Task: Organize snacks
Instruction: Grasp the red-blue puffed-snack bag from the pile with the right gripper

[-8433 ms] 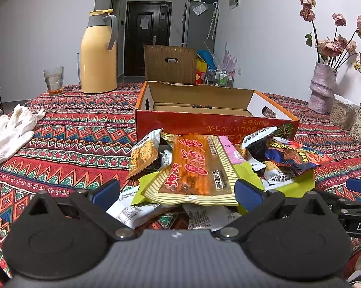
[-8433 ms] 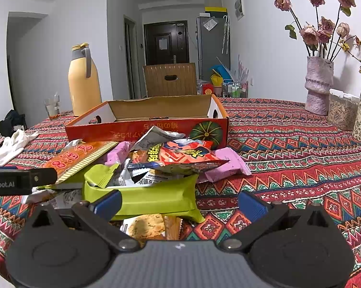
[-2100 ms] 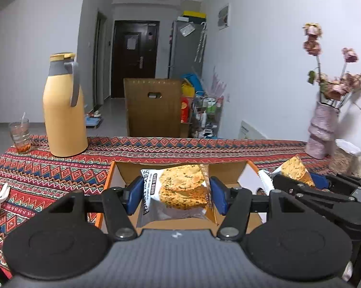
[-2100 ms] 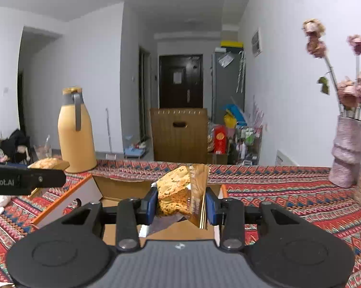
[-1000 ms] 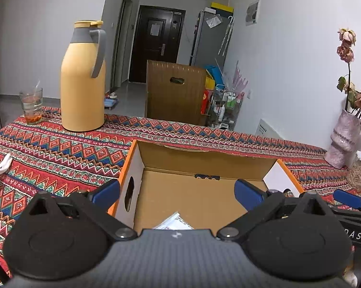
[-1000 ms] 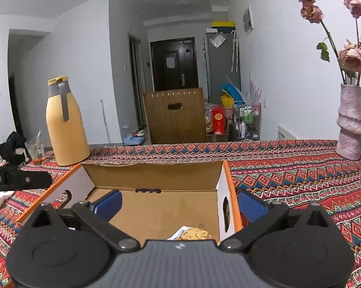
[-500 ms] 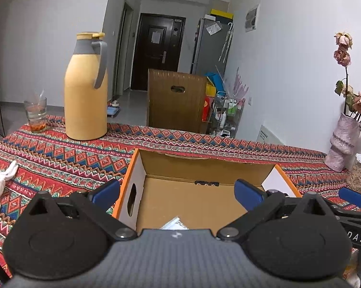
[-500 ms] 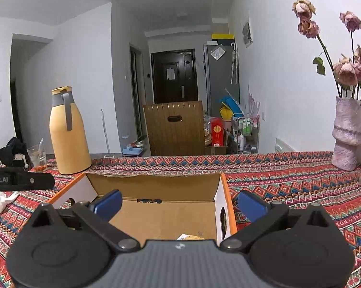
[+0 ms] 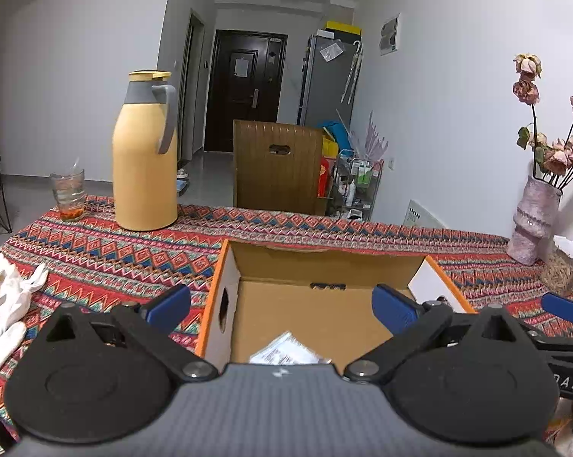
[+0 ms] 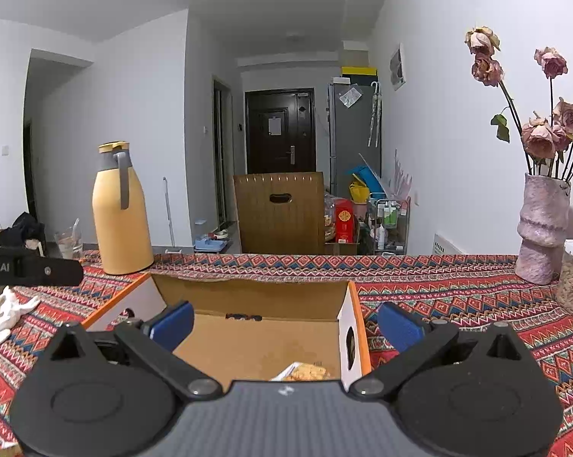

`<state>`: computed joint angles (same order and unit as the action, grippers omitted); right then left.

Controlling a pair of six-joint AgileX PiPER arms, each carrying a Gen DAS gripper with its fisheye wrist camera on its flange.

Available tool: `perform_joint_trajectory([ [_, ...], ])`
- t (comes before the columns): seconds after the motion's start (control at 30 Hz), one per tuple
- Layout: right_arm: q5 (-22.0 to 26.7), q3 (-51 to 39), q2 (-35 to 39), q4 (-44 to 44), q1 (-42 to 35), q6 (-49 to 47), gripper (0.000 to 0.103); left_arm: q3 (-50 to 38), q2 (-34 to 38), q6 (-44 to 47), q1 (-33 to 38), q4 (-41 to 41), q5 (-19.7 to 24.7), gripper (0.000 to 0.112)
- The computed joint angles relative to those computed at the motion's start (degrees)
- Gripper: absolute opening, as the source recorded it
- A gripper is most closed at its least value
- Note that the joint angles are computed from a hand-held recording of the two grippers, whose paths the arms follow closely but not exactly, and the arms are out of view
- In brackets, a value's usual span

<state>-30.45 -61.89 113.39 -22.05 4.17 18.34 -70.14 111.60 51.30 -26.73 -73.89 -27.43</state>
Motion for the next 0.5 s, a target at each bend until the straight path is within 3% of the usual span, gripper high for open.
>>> perform_joint_trajectory([
  [0.33,-2.89,9.88,-3.93,4.18,0.48,-5.37,0.103,10.54,-4.11,-7.51,-0.19,5.68,-1.39,0.103],
  [0.5,-3.56,13.85,-4.57,7.14,1.22,-7.23,0.103,15.98,-4.86,-17.18,-0.42,13.72,-2.17,0.103],
])
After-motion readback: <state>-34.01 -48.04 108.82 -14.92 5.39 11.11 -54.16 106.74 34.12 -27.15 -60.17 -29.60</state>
